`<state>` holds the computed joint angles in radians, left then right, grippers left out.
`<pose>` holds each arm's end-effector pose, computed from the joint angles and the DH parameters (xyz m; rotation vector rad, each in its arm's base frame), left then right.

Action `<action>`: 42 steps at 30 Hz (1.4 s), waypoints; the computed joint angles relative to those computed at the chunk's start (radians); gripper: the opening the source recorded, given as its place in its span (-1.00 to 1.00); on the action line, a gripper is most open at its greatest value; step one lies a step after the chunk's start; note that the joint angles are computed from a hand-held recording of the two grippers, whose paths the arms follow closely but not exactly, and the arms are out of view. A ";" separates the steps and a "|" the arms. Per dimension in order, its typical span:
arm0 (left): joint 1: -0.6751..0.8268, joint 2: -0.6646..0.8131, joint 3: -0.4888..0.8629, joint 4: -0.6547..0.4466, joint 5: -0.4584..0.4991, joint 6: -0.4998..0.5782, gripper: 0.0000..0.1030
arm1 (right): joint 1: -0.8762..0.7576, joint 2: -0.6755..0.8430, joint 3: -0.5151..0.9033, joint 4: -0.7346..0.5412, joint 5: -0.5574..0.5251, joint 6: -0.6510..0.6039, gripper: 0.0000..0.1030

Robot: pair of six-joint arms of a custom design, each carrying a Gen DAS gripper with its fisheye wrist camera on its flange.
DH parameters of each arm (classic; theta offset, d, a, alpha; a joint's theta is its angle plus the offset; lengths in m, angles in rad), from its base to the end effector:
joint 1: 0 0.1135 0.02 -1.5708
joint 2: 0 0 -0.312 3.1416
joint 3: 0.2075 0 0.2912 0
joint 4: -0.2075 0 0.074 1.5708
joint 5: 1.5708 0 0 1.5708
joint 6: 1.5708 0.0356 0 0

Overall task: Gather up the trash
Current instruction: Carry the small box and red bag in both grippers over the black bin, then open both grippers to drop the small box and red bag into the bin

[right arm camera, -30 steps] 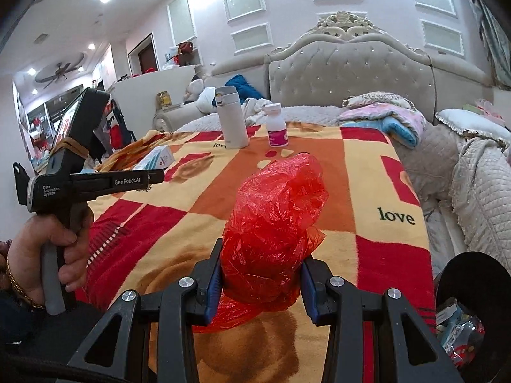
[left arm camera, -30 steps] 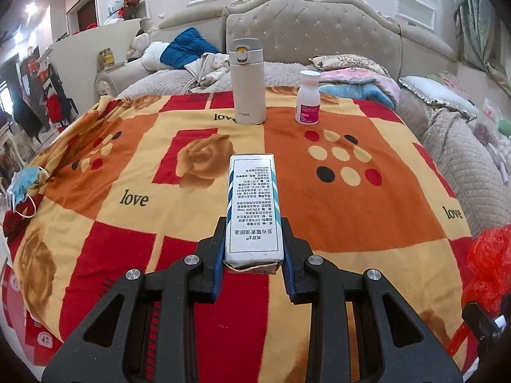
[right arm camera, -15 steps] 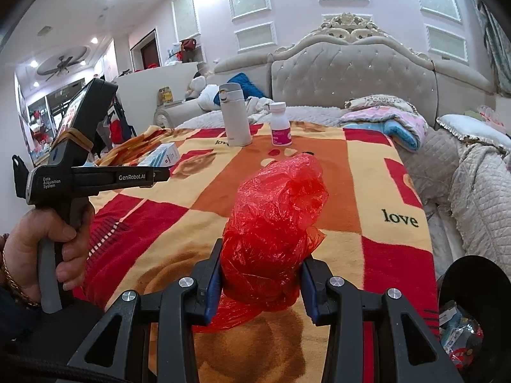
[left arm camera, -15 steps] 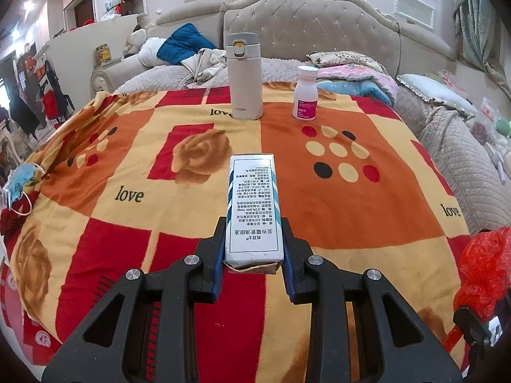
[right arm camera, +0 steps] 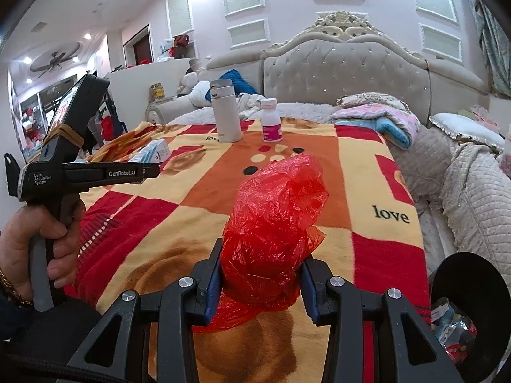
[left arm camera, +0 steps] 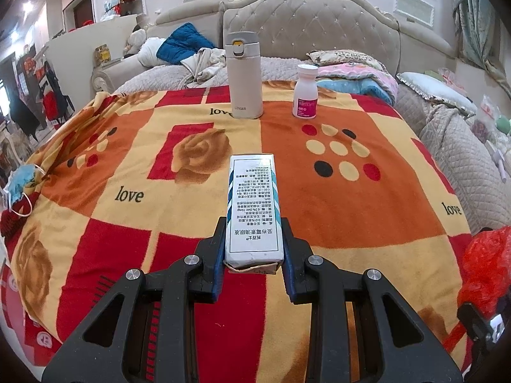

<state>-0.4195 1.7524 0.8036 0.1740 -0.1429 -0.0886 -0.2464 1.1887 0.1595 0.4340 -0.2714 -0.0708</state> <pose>0.3392 -0.1457 0.1473 0.3154 2.3158 -0.0850 0.1882 -0.0375 0.1290 0.0332 2.1431 0.1091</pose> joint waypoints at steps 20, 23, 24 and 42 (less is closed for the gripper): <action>-0.275 -0.014 0.055 -0.022 0.025 -0.043 -0.48 | -0.686 -0.246 -0.024 -0.239 -0.359 -0.113 -0.22; -0.348 0.015 0.089 -0.010 0.080 -0.036 -0.48 | -0.824 -0.208 -0.002 -0.258 -0.434 -0.153 -0.22; -0.370 0.032 0.108 -0.012 0.114 -0.028 -0.48 | -0.875 -0.193 0.004 -0.264 -0.456 -0.170 -0.22; -0.597 0.406 0.495 -0.152 0.420 0.110 -0.47 | -1.118 0.240 0.189 -0.161 -0.432 -0.250 -0.22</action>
<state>-1.0169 2.1584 1.2989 0.0219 0.2772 0.0214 -1.3647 1.4287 0.3481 0.2726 -0.7036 -0.3207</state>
